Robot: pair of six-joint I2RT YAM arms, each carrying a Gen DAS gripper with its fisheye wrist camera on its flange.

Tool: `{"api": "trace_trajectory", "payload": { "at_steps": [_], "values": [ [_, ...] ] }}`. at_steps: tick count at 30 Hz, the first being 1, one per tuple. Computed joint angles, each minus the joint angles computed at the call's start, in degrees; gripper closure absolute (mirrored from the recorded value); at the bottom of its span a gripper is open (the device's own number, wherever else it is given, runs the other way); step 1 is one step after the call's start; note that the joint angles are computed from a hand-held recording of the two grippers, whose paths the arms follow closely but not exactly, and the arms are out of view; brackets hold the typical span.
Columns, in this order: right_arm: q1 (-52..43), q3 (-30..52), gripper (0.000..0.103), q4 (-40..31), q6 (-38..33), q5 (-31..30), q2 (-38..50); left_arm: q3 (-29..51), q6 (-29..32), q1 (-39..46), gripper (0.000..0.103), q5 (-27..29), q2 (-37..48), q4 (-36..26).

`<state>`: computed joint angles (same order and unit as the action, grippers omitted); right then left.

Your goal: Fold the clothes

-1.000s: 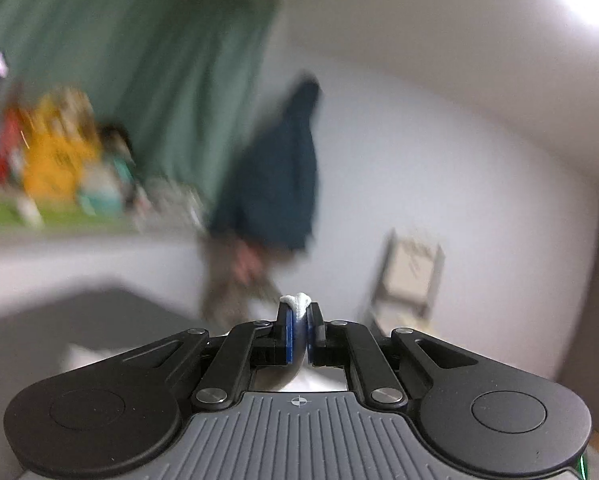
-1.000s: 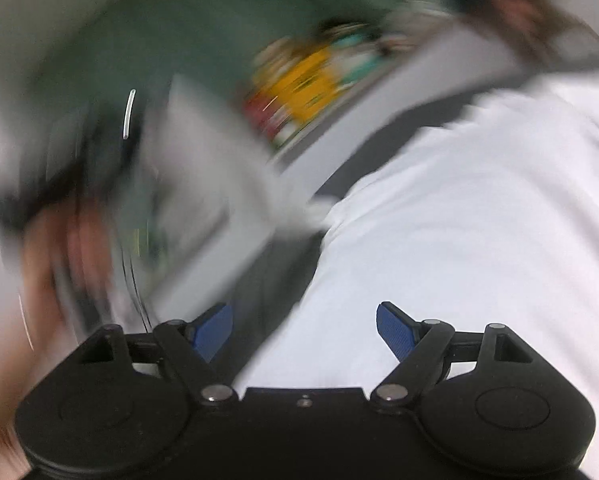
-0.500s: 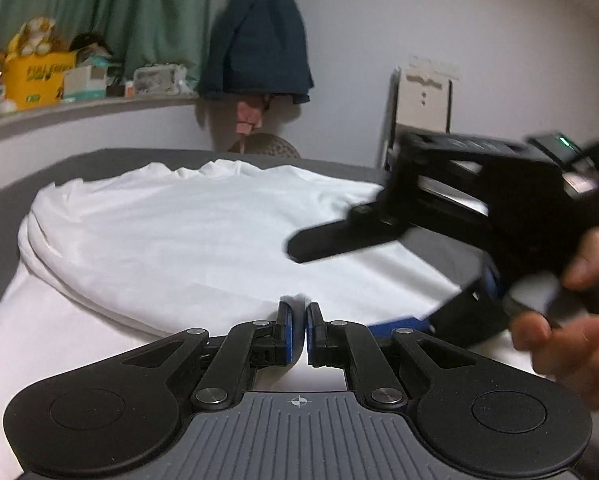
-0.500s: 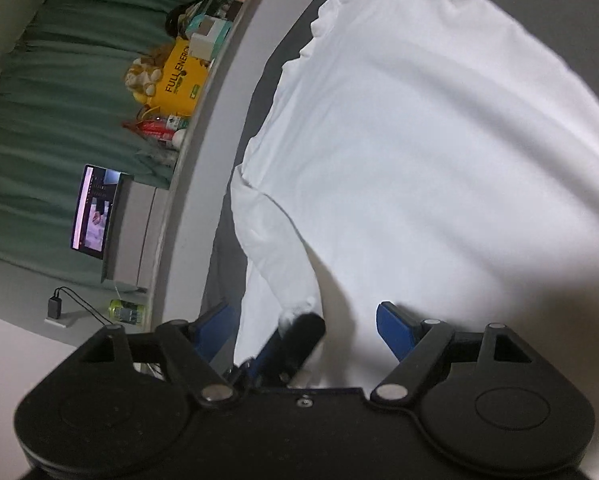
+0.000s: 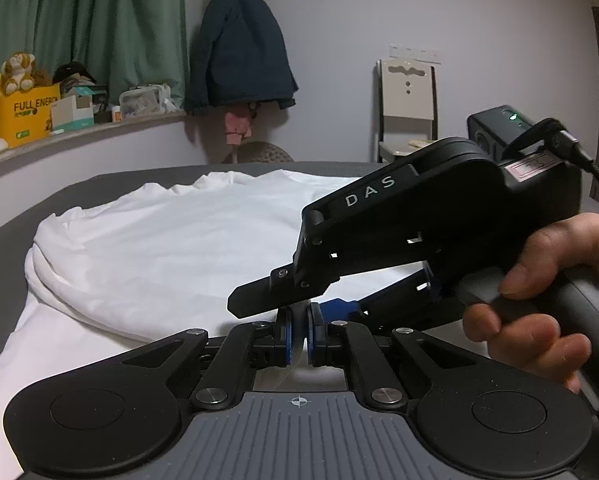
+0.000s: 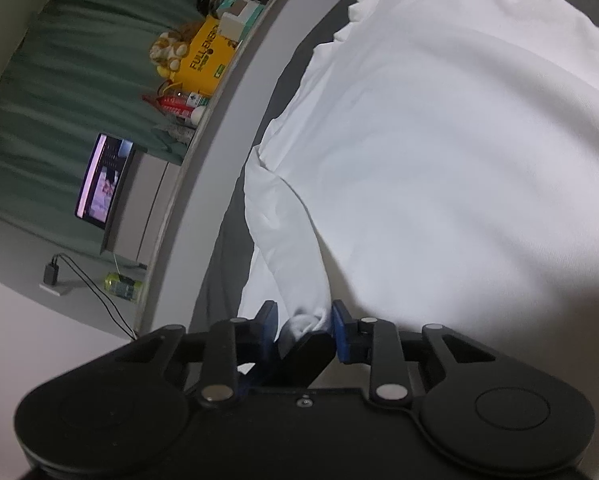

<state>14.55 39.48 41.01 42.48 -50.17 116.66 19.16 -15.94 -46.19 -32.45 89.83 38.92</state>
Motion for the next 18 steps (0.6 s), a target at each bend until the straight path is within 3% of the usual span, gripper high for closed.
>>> {"api": "trace_trajectory", "payload": {
  "at_steps": [6,11,14,18],
  "values": [
    [0.03,1.22,0.081,-0.69,-0.13,-1.03,1.48,-1.74,5.81,-0.25,0.097,2.38,-0.45,2.27],
    [-0.15,1.45,0.085,2.47,3.42,-1.90,3.54,-2.87,7.41,0.90,0.097,5.43,-3.19,0.87],
    [-0.16,1.20,0.094,2.94,3.21,-0.74,3.37,-3.36,7.84,1.46,0.096,7.47,-5.49,-1.00],
    [-0.24,0.94,0.095,4.48,4.16,-0.08,3.44,-3.83,8.60,2.68,0.096,10.45,-9.29,-3.98]
  ]
}}
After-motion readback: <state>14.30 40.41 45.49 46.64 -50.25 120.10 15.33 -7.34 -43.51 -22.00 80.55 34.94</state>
